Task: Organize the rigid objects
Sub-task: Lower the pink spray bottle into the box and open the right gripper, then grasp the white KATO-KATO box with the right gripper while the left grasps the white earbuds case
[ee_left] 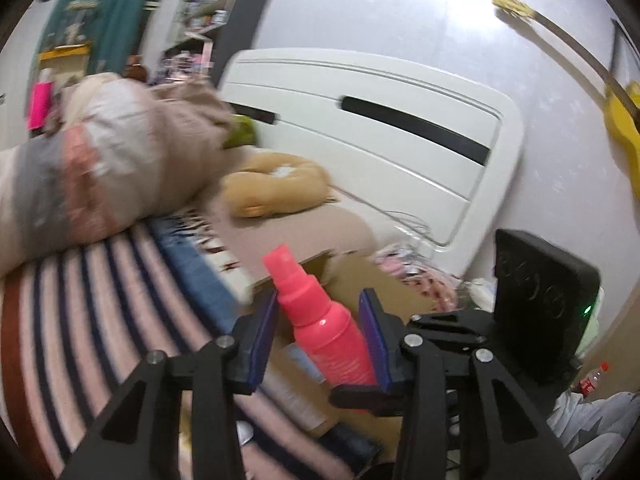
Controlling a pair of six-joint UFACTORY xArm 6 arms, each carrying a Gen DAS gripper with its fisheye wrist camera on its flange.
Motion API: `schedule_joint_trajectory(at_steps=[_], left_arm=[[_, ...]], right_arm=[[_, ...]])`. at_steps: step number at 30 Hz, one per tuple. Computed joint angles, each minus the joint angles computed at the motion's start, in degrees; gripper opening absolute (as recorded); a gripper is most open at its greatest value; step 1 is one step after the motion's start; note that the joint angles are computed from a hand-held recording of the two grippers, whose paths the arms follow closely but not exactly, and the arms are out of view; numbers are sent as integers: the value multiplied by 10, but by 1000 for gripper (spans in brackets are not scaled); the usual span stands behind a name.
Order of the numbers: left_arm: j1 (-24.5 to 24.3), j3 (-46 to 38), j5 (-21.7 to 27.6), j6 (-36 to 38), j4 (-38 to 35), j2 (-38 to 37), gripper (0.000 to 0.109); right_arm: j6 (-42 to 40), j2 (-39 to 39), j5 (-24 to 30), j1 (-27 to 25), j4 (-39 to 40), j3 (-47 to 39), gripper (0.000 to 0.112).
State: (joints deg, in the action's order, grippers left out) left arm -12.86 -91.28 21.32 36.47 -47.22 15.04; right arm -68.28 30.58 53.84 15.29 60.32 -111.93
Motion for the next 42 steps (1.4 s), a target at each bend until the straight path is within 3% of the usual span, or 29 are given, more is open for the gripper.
schedule_joint_trajectory(at_steps=[4,9,13,19,21,23,25,32,36,42], left_arm=[[-20,-135,44,-103,126,102,38],[-29,-318,153,-202,236,230,36],[-32,-406,219,-235,267,290,36],[-36,-495,287,-263,309,348,36],[-34,-525,304,-267,307,365,41],[-33,-515,302,-268,306,358,48],[-34,-495,293,-268,309,345,55],[-26,-278,178,-245,282,202,64],[-12,-132,97,-258,302,98,68],[28,62,7,-336,401,-39,73]], right_arm=[[27,39,11,-38,-17,-49,27],[71,69,5,-58,-91,-85,27],[135,103,27,-62,-166,-130,27],[138,88,-30,-47,-226,-87,27],[149,89,-36,-44,-241,-87,27],[166,114,-26,-43,-253,-126,27],[170,100,-39,-39,-259,-106,27],[199,100,-35,-36,-273,-121,29],[182,76,-22,-32,-232,-103,30],[125,25,-8,-5,-137,-50,34]])
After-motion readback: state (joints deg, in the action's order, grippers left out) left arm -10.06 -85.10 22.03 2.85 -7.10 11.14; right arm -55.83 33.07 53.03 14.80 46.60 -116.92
